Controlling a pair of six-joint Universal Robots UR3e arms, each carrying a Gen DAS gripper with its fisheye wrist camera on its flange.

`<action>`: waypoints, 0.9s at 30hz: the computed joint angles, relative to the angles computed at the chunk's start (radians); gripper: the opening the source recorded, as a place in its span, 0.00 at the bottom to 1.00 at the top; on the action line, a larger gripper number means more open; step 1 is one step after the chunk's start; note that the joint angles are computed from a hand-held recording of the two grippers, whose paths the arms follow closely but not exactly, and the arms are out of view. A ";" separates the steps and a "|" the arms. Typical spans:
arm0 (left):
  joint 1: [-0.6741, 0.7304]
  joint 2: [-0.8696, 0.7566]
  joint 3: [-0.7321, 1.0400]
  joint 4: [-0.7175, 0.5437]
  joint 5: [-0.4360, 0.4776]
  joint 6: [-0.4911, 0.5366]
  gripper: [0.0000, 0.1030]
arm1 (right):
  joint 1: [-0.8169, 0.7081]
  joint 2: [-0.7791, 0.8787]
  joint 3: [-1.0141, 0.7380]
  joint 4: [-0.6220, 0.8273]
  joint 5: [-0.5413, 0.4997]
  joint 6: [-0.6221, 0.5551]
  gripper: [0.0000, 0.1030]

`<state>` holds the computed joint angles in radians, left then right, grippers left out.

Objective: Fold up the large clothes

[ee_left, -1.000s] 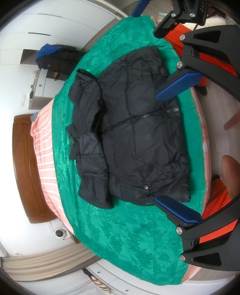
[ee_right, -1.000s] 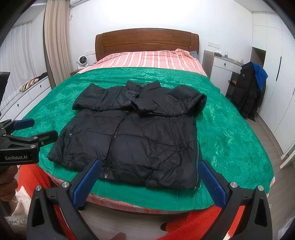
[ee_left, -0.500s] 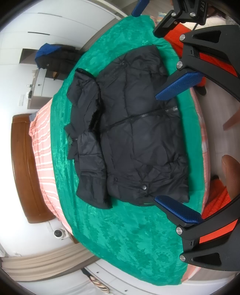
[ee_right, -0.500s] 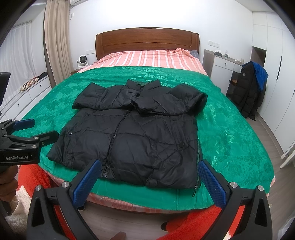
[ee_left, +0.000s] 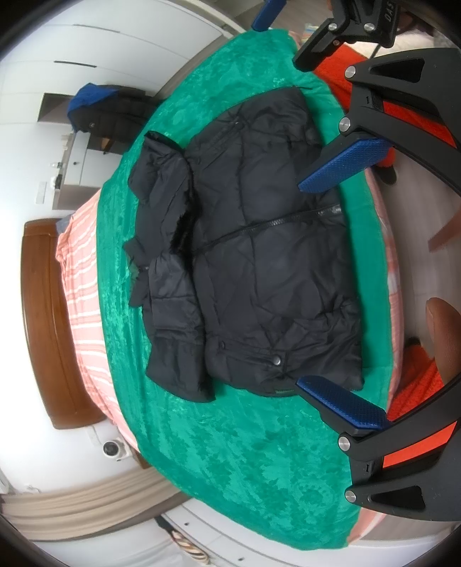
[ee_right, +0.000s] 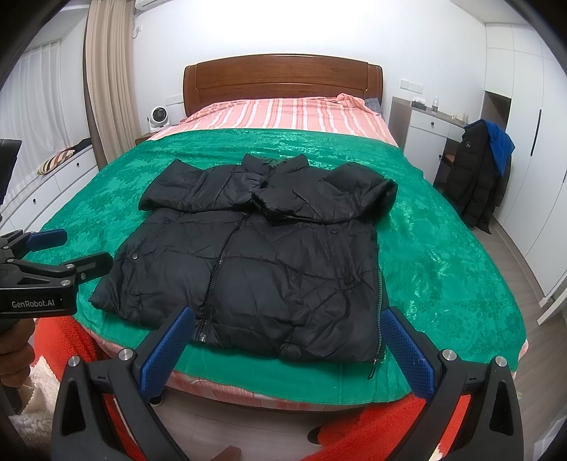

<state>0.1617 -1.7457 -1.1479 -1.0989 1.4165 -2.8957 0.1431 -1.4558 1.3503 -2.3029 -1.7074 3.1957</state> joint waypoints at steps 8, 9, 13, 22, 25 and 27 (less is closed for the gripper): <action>0.013 0.009 -0.014 0.021 -0.020 -0.010 1.00 | 0.002 0.009 -0.018 0.016 0.002 -0.011 1.00; 0.011 0.009 -0.018 0.029 -0.014 -0.010 1.00 | 0.002 0.010 -0.019 0.014 0.001 -0.013 1.00; -0.005 0.000 -0.038 0.071 0.031 -0.010 1.00 | 0.003 0.012 -0.016 0.006 -0.004 -0.023 1.00; 0.032 -0.047 0.015 -0.033 -0.003 -0.004 1.00 | -0.005 0.030 -0.001 0.032 0.015 -0.056 1.00; 0.070 -0.084 0.082 -0.144 -0.056 -0.017 1.00 | -0.011 0.036 0.007 0.041 0.030 -0.065 1.00; 0.074 -0.094 0.077 -0.124 -0.022 -0.036 1.00 | -0.014 0.038 0.011 0.048 0.030 -0.063 1.00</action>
<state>0.2356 -1.8400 -1.0713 -1.2228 1.3944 -2.9320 0.1294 -1.4181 1.3617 -2.2554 -1.6770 3.1332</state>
